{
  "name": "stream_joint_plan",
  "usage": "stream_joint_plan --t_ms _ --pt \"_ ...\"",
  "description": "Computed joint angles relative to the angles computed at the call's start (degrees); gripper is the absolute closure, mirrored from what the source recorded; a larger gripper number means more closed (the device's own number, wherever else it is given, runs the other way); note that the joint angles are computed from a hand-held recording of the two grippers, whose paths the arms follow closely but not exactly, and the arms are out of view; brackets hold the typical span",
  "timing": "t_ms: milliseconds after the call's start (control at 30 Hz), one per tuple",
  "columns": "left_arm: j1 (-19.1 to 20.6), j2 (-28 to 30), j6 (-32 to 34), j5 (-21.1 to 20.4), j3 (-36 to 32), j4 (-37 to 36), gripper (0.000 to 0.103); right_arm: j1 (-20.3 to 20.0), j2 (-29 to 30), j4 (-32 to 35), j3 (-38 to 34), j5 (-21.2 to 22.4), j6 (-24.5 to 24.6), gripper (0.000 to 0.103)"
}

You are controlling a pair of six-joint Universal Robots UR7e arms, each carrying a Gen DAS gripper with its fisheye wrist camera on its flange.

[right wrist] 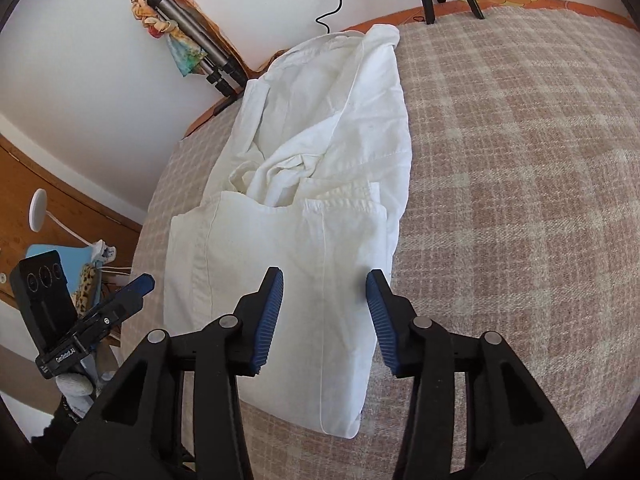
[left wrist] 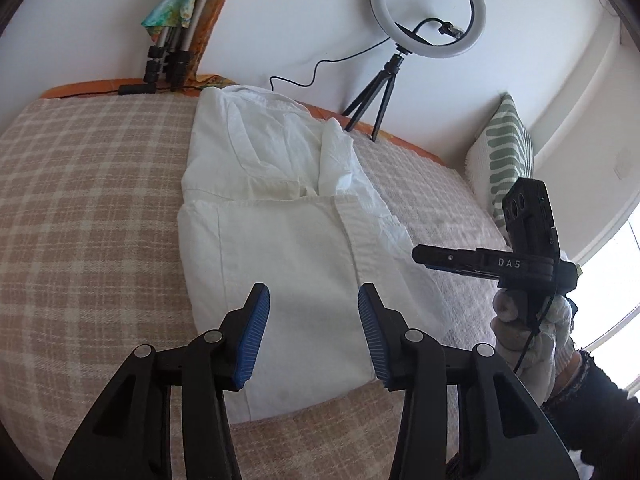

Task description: Fold small clothes

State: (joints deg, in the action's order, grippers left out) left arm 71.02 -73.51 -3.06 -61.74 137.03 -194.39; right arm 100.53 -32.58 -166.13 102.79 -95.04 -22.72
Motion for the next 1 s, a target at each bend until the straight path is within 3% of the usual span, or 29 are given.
stream_joint_plan --t_ms 67,100,200,300,400,467,500,533,567,633,733,900,1000 --pt "-0.46 1.56 1.75 -0.17 -0.57 0.77 0.063 0.6 0.73 -0.98 -0.39 -2.27 -0.55 0.058" --pt "-0.36 2.19 1.94 -0.48 -0.97 1.21 0.064 0.85 1.08 -1.47 -0.62 -3.22 -0.56 0.064" --pt "0.45 3.16 1.65 -1.62 -2.06 2.36 0.067 0.82 1.3 -1.01 -0.99 -3.31 -0.79 0.072" --pt "0.58 3.37 1.85 -1.75 -2.48 2.33 0.068 1.12 1.28 -1.14 -1.14 -3.7 -1.33 0.072" --pt "0.3 3.48 2.0 -1.38 -2.41 1.71 0.068 1.48 1.6 -1.86 -1.36 -5.73 -1.67 0.065" --pt "-0.14 4.05 2.21 -0.13 -2.55 1.17 0.068 1.22 1.56 -1.83 -1.03 -4.66 -2.6 0.065" --pt "-0.34 4.27 2.31 0.33 -2.56 0.85 0.068 1.42 1.78 -1.4 -1.15 -4.73 -2.89 0.069" --pt "-0.55 4.48 2.38 0.75 -2.54 0.42 0.069 1.82 2.02 -2.4 -0.92 -5.38 -3.49 0.082" --pt "-0.7 4.69 2.59 0.87 -2.47 -0.17 0.069 2.38 2.27 -3.49 -0.69 -6.34 -4.11 0.089" --pt "-1.13 5.74 4.43 2.41 -2.78 -1.19 0.069 3.06 2.32 -6.57 0.13 -7.24 -4.68 0.092" --pt "-1.49 9.25 9.09 8.86 -3.87 -2.94 0.069 2.9 2.09 -8.82 0.45 -8.78 -2.61 0.092" --pt "0.52 10.31 8.26 9.03 -4.97 -0.6 0.07 2.82 2.7 -8.16 0.06 -10.06 -5.6 0.09" --pt "0.14 8.33 6.95 7.75 -4.23 -1.35 0.07 2.01 1.22 -6.6 0.14 -6.98 -4.9 0.081"
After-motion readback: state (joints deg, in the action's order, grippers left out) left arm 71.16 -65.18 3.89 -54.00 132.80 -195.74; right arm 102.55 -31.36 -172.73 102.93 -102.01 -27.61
